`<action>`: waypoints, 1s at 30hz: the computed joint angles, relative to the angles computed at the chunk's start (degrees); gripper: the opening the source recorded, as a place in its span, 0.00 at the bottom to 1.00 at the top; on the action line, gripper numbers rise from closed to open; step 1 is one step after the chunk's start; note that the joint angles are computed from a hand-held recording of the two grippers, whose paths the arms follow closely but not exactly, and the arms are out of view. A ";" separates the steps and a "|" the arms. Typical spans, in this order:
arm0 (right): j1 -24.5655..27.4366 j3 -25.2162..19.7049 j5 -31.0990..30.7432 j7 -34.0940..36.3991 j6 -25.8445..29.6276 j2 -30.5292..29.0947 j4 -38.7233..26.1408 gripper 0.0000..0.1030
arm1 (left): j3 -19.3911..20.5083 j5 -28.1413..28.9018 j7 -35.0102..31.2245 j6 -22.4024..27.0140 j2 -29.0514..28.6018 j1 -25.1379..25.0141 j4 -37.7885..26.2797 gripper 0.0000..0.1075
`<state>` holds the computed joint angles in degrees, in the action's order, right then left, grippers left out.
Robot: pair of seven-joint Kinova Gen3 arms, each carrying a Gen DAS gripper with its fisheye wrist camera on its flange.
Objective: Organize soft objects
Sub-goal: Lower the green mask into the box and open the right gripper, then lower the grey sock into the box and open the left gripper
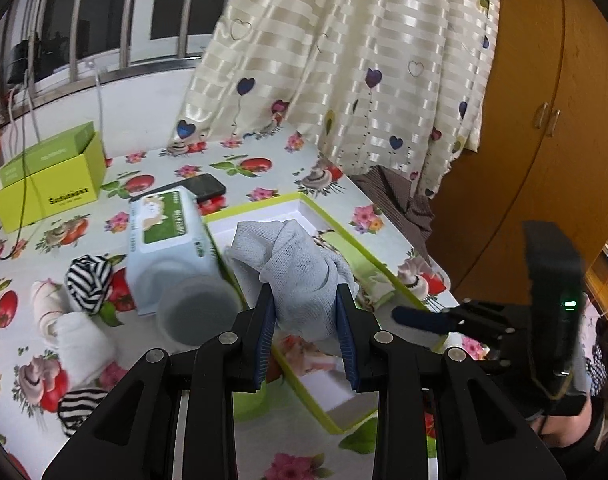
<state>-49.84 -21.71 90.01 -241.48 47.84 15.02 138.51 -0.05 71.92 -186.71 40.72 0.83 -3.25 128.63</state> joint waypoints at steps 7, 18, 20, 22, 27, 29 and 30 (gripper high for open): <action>-1.19 -0.21 -2.57 -2.07 2.60 -1.84 2.16 0.37 | 2.99 -1.68 3.79 -4.24 3.00 3.46 -2.08 0.28; 1.47 -0.20 0.67 -5.85 0.16 -1.36 4.12 0.38 | 8.09 -9.54 13.15 -11.67 10.37 6.47 -6.85 0.34; 1.72 -0.37 1.03 -6.01 0.09 -1.31 4.20 0.38 | 8.83 -9.61 13.38 -11.83 10.33 5.91 -6.97 0.39; 1.77 -0.53 0.97 -5.96 0.31 -1.36 4.21 0.38 | 9.46 -8.47 12.47 -12.53 9.64 5.42 -6.57 0.43; 1.13 -0.90 0.05 -5.64 1.28 -1.69 4.28 0.38 | 9.11 -4.87 9.58 -12.64 7.94 5.01 -5.70 0.45; 0.70 -0.98 -0.55 -5.28 1.68 -1.87 4.19 0.38 | 8.65 -3.73 8.65 -12.70 7.07 5.16 -5.20 0.46; 0.54 -0.97 -0.79 -5.05 1.79 -1.95 4.13 0.38 | 8.37 -3.35 8.25 -12.52 6.78 5.23 -5.06 0.46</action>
<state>-49.30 -22.68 89.23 -246.54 49.64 13.07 142.64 8.32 68.57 -178.46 28.20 7.61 1.97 123.57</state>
